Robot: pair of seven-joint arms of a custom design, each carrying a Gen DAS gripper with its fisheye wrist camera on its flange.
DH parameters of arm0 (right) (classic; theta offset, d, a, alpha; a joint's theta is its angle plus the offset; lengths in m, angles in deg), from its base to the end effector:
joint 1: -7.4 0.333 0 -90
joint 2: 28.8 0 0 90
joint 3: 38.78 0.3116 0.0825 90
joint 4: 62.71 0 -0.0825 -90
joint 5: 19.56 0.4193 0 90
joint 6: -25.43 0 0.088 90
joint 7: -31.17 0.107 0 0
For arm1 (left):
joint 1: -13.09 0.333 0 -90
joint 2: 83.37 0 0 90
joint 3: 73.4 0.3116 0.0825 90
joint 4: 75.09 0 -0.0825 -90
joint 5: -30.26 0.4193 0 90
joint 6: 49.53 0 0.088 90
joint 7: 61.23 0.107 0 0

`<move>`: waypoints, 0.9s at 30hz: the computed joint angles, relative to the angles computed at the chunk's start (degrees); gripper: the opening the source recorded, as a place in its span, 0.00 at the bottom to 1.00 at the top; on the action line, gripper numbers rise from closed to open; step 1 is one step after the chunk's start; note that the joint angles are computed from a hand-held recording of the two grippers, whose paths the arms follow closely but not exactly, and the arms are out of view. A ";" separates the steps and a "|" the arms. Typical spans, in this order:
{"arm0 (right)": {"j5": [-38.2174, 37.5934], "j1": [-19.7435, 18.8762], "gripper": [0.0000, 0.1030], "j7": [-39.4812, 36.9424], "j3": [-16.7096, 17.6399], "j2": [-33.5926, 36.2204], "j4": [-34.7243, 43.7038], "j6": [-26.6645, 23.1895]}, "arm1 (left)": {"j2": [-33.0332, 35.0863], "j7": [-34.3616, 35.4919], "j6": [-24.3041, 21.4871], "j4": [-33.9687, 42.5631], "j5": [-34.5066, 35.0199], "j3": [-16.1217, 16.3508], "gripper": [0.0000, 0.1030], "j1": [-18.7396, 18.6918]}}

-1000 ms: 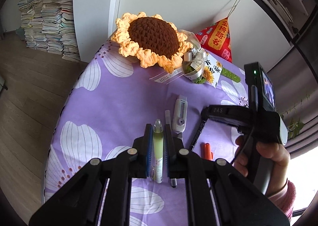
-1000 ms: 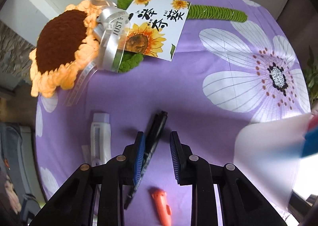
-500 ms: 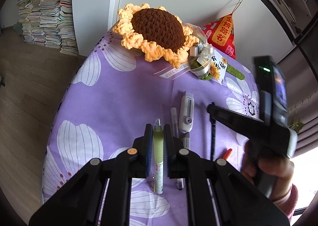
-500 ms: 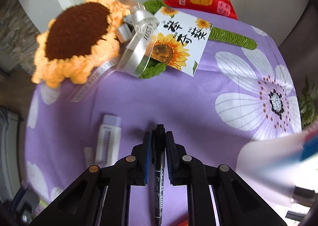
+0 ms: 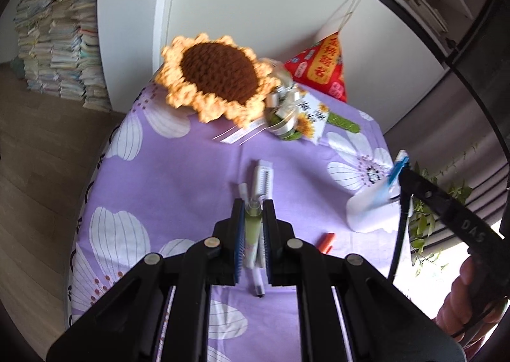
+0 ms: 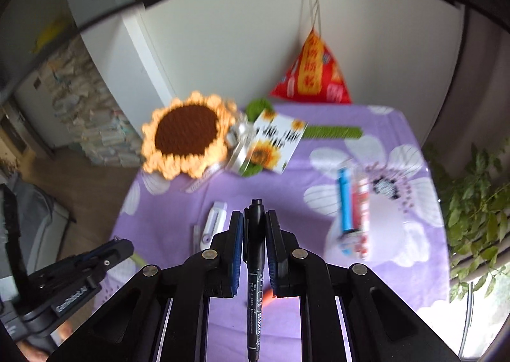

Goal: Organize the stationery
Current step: 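Lift and carry the highlighter and black marker toward the white cup with both tools, then lower the black marker into the white cup and open the right tool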

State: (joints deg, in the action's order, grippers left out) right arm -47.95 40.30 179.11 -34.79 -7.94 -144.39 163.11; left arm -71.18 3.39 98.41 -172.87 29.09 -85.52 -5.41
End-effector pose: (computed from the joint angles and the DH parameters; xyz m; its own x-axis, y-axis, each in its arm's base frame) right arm 0.6061 0.4398 0.5487 -0.0452 -0.9813 -0.1873 -0.7530 0.1567 -0.6392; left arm 0.6112 -0.3475 0.5273 -0.1501 -0.9348 0.3220 -0.8464 -0.0469 -0.5305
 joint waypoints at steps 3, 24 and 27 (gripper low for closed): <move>-3.69 0.35 0.14 3.88 -1.19 -3.89 -4.14 1.89 | -0.34 0.26 0.30 0.49 0.45 -0.33 0.09 -0.47; -32.55 -5.48 0.14 29.68 -2.36 -8.81 -11.65 9.06 | 2.38 -1.67 -1.92 9.56 7.72 -0.70 0.09 -5.71; -32.50 -5.84 0.14 30.88 -2.97 -7.91 -12.18 9.93 | 2.87 -1.59 -2.41 10.70 7.90 -0.66 0.09 -6.12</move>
